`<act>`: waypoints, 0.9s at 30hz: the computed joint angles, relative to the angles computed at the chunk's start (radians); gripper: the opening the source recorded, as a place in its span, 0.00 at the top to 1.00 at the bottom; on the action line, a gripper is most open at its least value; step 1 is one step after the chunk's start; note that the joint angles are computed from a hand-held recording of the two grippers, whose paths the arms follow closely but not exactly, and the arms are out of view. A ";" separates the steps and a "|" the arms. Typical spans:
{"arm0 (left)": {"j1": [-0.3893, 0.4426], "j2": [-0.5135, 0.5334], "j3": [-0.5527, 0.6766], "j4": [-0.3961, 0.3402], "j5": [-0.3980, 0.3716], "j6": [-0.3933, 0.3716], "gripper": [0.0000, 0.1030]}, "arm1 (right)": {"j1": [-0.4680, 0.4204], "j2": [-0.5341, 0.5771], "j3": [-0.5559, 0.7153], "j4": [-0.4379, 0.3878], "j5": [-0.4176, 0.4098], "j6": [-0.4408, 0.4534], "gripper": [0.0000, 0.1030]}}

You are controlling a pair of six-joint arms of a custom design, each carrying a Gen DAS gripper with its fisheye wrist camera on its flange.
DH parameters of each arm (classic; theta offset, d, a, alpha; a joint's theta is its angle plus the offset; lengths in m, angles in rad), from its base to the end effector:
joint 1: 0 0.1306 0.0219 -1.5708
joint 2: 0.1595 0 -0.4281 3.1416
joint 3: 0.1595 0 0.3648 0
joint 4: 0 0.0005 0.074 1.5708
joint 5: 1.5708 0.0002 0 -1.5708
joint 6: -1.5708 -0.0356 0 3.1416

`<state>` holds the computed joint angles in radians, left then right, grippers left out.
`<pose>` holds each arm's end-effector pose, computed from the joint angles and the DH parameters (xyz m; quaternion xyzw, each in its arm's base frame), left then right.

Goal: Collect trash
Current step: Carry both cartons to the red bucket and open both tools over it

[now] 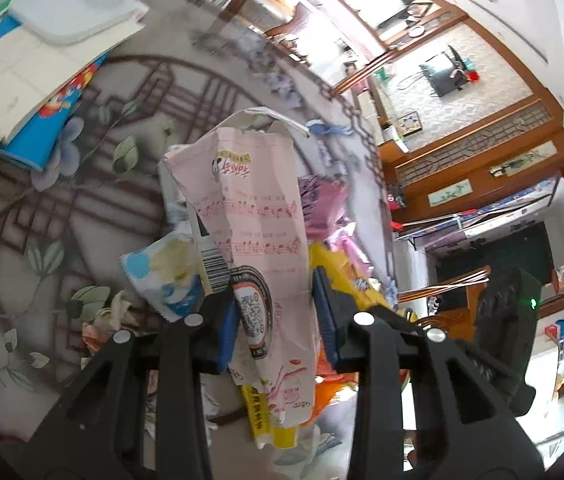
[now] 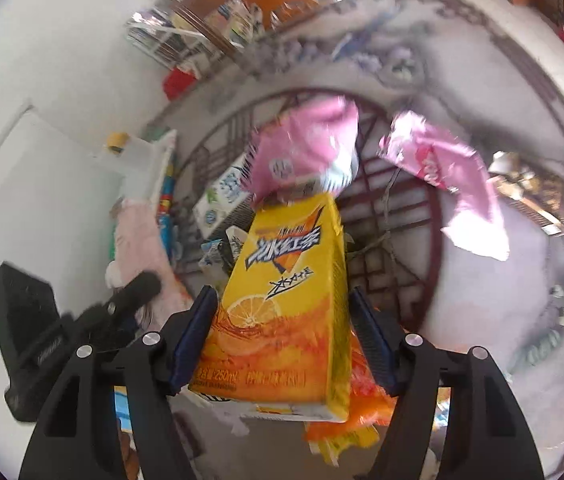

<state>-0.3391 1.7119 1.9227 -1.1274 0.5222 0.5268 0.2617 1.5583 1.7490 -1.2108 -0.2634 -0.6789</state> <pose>0.5306 -0.2065 0.5325 -0.0032 0.9186 -0.3521 0.1792 0.4801 0.1377 0.5308 0.1626 0.9407 0.2348 0.1830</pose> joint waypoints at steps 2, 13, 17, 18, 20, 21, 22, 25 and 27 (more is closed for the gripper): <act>-0.009 -0.002 0.013 0.002 0.001 -0.005 0.68 | 0.007 -0.030 -0.017 0.015 0.020 -0.004 0.37; -0.080 -0.017 0.047 -0.012 0.008 -0.043 0.68 | 0.021 -0.202 -0.154 0.065 0.115 -0.094 0.37; -0.108 -0.015 0.058 -0.027 0.013 -0.058 0.68 | 0.003 -0.259 -0.198 0.071 0.138 -0.128 0.37; -0.118 -0.013 0.063 -0.033 0.015 -0.063 0.68 | -0.003 -0.272 -0.207 0.070 0.138 -0.136 0.37; -0.131 -0.011 0.066 -0.037 0.018 -0.069 0.68 | -0.018 -0.294 -0.228 0.074 0.135 -0.155 0.37; -0.139 -0.011 0.068 -0.040 0.020 -0.074 0.68 | -0.027 -0.310 -0.242 0.073 0.137 -0.163 0.37; -0.146 -0.011 0.068 -0.042 0.020 -0.077 0.68 | -0.032 -0.321 -0.250 0.070 0.141 -0.166 0.37; -0.165 -0.006 0.073 -0.047 0.025 -0.084 0.68 | -0.048 -0.352 -0.275 0.064 0.150 -0.182 0.37; -0.178 -0.002 0.079 -0.051 0.027 -0.089 0.68 | -0.063 -0.375 -0.294 0.061 0.150 -0.193 0.37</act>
<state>-0.5174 1.7101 2.0014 -1.1786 0.5495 0.4380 0.1987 1.1832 1.4554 -1.1500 -0.1131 -0.8722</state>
